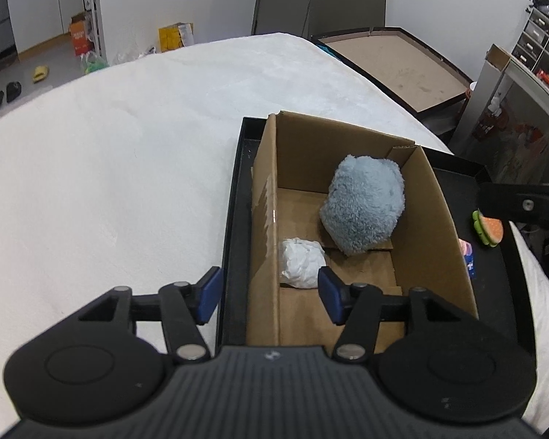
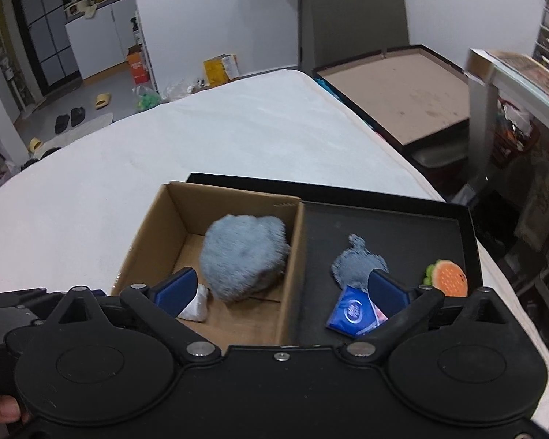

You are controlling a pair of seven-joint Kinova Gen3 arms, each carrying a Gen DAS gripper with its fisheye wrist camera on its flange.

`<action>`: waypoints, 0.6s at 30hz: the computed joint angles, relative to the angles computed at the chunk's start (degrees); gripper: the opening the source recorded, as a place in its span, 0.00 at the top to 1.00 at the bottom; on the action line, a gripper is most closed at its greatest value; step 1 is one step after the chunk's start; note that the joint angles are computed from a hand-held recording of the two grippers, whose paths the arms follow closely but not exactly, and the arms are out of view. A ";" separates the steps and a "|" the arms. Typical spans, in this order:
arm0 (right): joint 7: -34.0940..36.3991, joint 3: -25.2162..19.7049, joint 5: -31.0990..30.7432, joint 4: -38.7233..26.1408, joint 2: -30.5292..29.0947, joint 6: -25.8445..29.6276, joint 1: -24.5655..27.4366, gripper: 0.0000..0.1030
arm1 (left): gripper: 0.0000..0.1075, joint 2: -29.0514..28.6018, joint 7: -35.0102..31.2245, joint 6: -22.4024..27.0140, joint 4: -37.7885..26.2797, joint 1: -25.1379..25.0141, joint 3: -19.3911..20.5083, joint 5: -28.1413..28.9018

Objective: Organize soft objects
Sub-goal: 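Move the right tool back over the tray to the black beaded pouch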

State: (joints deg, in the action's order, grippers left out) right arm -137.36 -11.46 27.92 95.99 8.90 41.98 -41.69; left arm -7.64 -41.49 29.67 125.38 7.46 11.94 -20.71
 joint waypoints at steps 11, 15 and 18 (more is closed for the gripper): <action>-1.61 0.93 -1.76 7.13 -2.95 -3.29 5.36 0.00 | 0.37 1.88 10.57 3.89 -1.75 2.72 3.82 -10.21; 0.67 1.28 -4.63 9.36 -3.64 -5.80 8.34 0.00 | 0.37 2.60 13.51 5.62 -2.41 4.78 3.79 -12.77; 2.59 1.49 -6.30 10.73 -3.88 -7.49 10.07 0.00 | 0.36 3.28 16.03 7.01 -2.96 6.26 3.77 -14.91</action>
